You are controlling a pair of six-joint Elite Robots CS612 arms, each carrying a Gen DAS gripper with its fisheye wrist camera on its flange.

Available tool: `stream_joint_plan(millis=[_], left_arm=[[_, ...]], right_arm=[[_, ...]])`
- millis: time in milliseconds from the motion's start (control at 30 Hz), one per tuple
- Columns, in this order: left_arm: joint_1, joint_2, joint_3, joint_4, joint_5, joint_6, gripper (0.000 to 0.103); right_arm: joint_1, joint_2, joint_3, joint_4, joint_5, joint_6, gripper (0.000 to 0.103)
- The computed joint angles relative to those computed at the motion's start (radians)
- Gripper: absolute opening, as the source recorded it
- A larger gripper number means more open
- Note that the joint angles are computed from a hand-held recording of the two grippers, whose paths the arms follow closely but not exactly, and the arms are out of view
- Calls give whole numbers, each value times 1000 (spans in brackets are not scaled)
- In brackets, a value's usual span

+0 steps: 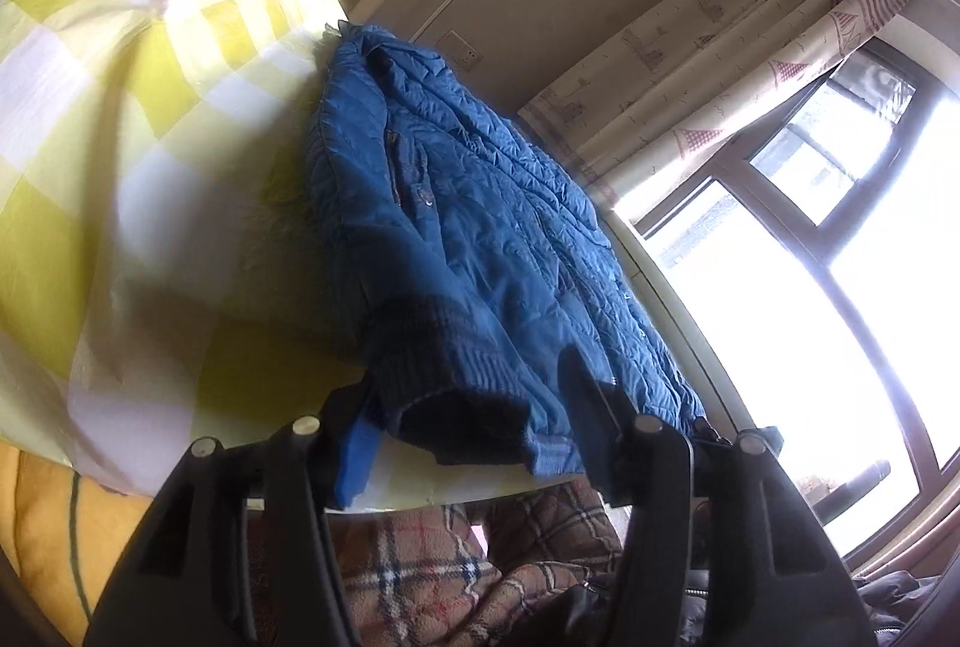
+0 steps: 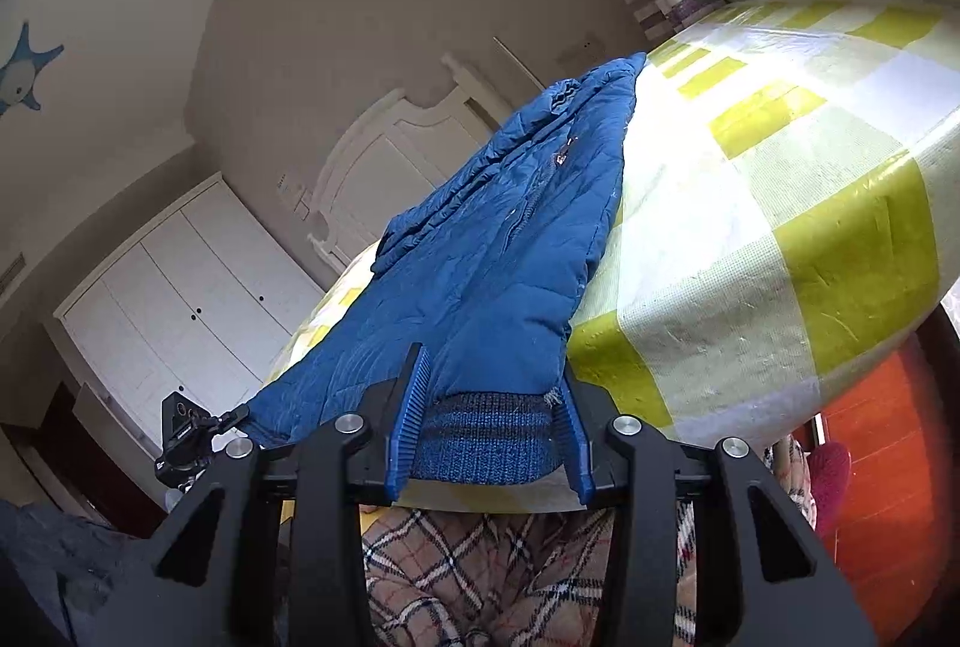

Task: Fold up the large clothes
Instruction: 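Grasp the knit hem with both grippers and lift it up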

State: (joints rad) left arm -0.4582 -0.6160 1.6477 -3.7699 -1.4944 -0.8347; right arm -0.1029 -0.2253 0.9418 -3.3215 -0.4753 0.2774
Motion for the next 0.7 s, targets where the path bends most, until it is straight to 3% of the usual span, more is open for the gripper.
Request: stream_joint_plan(millis=[100, 167, 300, 333, 367, 400, 433, 567, 700], left_arm=[[3, -4, -6, 70, 29, -19, 54], [4, 6, -11, 59, 29, -33, 55], [-1, 2, -14, 88, 43, -9, 58], [-2, -1, -16, 103, 48, -7, 53], [-4, -4, -17, 112, 53, 0, 31], [-7, -5, -18, 107, 55, 9, 21], [-15, -9, -16, 103, 82, 26, 17], [-42, -33, 0, 90, 157, 93, 14], [-59, -88, 92, -23, 142, 112, 14]], right_arm=[[5, -3, 7, 90, -42, -50, 42], [4, 21, -23, 44, -19, 23, 43], [2, 39, -52, 7, 40, 68, 43], [3, 30, -35, -30, 20, 68, 42], [7, 11, -5, -42, -9, 31, 37], [8, 9, 2, -96, -14, 36, 25], [9, 0, 16, -133, -31, 47, 24], [15, -41, 72, -205, -97, 49, 18], [-7, -99, 171, -362, -22, 67, 17]])
